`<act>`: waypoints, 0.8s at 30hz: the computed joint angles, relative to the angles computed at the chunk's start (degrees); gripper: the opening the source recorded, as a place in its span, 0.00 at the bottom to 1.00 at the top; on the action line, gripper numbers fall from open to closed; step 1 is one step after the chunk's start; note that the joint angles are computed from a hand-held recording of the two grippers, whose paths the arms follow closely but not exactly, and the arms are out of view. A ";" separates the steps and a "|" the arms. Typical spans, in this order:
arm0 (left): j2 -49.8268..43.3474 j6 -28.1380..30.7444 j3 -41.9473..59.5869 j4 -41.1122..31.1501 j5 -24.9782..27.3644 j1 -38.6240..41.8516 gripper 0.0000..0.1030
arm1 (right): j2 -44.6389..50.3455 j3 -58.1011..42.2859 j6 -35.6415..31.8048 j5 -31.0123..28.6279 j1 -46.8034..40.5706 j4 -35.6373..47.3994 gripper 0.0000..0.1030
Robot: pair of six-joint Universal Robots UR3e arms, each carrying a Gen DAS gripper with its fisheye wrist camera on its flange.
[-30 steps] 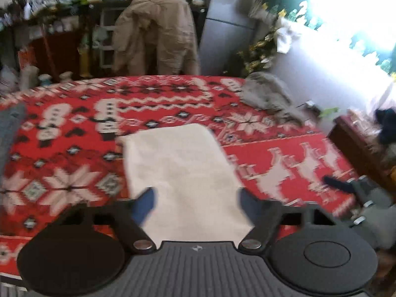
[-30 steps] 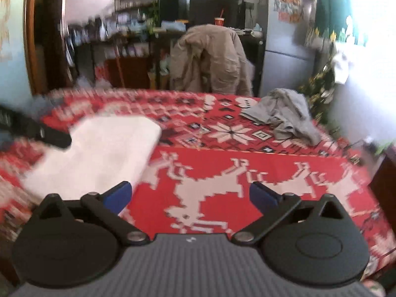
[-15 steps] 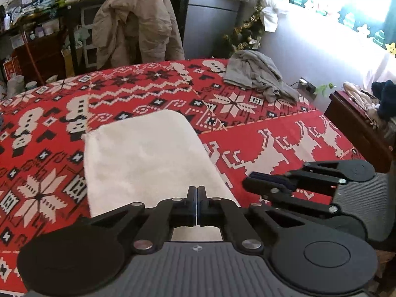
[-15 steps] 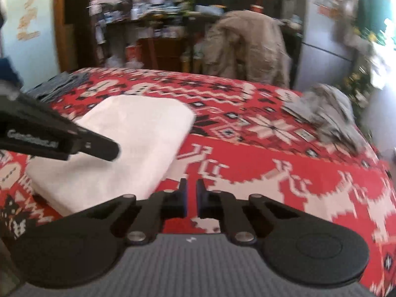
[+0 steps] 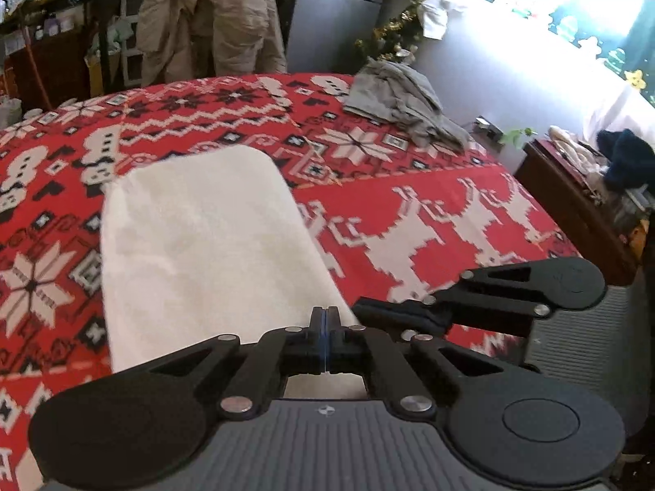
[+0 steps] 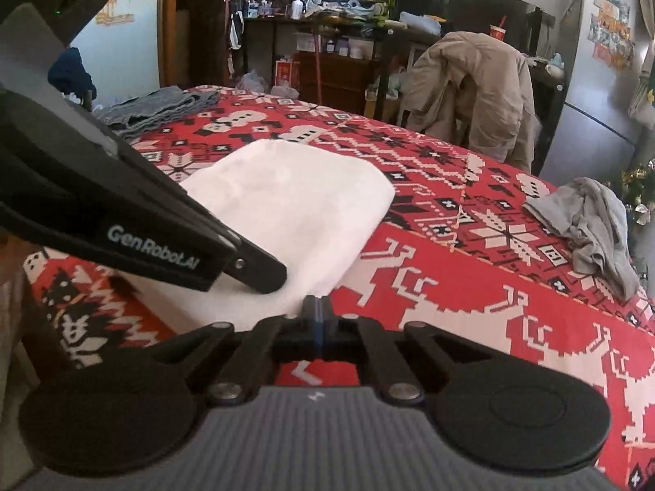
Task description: Fold clothes
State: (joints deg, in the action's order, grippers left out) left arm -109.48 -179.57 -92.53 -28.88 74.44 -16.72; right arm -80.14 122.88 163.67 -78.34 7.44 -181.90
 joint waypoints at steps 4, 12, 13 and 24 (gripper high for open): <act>1.94 -0.12 -2.89 1.11 -0.15 -0.71 0.00 | -2.37 1.42 1.36 -2.02 1.45 1.65 0.00; 5.80 -1.26 -5.76 -1.40 -3.26 0.19 0.00 | -9.84 4.66 1.45 -0.05 0.91 7.72 0.00; 6.23 -1.34 -5.89 -1.53 -3.32 0.26 0.00 | -11.25 5.04 1.13 0.80 0.32 9.19 0.00; 1.72 -4.89 -1.25 -1.82 -0.04 1.52 0.00 | -4.31 0.97 3.43 -0.89 -1.72 7.24 0.00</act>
